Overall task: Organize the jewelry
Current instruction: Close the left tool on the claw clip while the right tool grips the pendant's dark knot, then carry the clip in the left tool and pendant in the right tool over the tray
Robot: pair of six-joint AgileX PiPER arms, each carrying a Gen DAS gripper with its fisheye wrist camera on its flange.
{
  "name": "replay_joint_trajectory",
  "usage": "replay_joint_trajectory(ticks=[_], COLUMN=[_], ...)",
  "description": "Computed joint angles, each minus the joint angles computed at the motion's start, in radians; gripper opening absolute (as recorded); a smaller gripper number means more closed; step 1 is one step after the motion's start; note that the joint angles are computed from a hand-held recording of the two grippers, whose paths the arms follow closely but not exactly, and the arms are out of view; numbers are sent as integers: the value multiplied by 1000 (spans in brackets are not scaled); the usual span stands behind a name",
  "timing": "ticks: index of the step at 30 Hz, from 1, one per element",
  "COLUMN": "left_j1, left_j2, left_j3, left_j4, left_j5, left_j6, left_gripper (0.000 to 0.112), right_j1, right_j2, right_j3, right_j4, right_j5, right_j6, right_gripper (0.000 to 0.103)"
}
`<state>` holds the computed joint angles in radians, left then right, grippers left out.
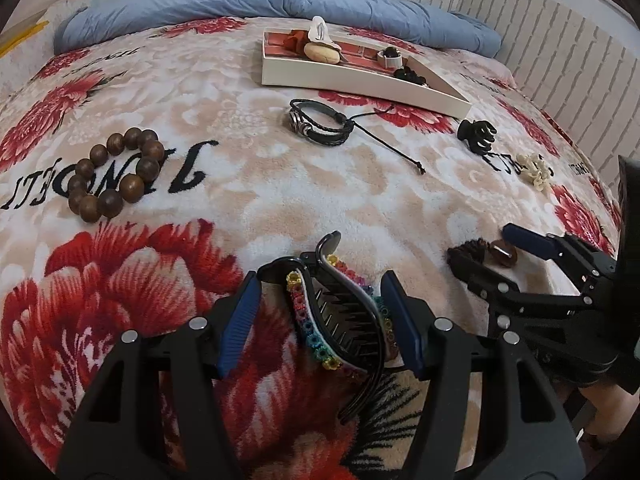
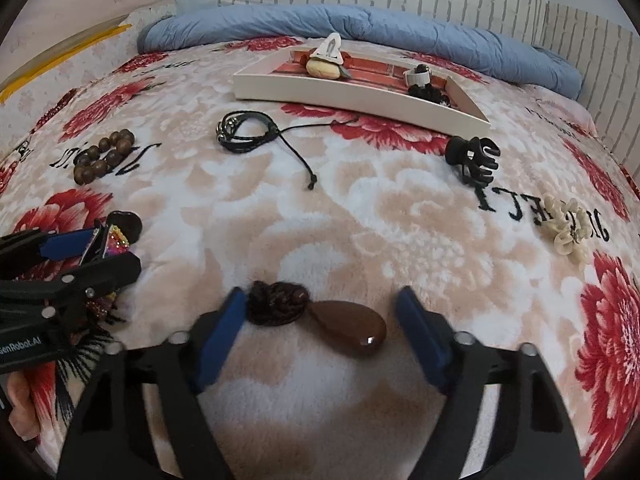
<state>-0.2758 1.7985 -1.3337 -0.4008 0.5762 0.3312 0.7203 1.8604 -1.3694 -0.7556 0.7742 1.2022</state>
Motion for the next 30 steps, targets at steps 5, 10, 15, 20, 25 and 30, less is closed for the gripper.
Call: replay_joint_trajectory(ticks=[5,10,15,20,25,30], left_j1=[1,-3,-3,-6,-6,-14], left_j2=[1,12,19,35,50,64], left_j3=[-2,-21,-35,-59,-81,-100], left_j4=[0,15,20,34,44,76], left_j5=[2,8,15,23,30,31], left_j6=[1,-15,-21,-43,-54,-81], left_gripper=[60,60,60,60,60,60], right_j1=[-23,-46,-64,-99,-132,-129], right_j2=[6,6,0,7,46,76], right_j3=[-13,-27,-17,-36,-90,-125], right_j4=[34,62,80,159,252,230], right_j5=[-20,-43,-80,-114,-127,-119], right_j6=[-37,-79,-102,-200,-304,-292], right_gripper=[45,27,23,22,22,21])
